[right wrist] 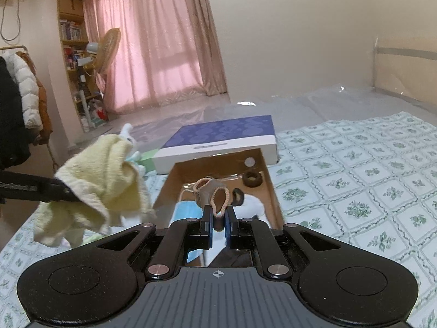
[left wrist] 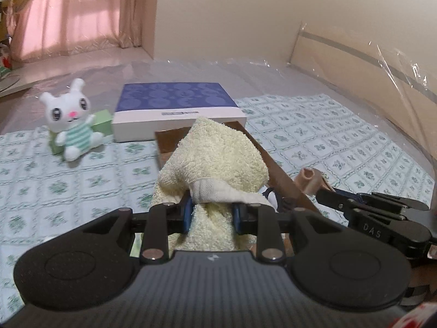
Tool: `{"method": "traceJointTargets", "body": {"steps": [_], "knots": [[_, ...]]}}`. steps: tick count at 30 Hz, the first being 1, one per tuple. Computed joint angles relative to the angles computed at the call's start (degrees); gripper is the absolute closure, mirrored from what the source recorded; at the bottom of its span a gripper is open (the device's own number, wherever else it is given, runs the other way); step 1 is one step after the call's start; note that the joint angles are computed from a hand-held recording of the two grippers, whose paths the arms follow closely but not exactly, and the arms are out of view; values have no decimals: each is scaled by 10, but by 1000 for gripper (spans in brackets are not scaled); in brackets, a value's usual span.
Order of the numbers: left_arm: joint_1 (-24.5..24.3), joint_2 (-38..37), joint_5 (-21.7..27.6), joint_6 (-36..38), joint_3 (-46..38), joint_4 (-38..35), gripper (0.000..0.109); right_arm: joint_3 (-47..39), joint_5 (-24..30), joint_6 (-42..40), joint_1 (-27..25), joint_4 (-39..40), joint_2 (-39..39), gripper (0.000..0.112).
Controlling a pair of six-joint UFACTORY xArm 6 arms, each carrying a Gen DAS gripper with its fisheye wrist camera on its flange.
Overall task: Organize soft objects
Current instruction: 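Carry the yellow towel and tan item over the cardboard box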
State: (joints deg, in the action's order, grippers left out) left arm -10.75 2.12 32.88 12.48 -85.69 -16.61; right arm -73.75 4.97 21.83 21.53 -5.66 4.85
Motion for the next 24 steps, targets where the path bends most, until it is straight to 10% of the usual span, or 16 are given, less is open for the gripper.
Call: {"method": "traceJointTargets", "body": {"steps": [11,24], "knots": [[-21,185,64,-81,-205,65,83,-157,68,-158,-23,182,125,104],[-28,441,204,-142,-551,136,75,-365,168,-180,-46,218,278,104]]}}
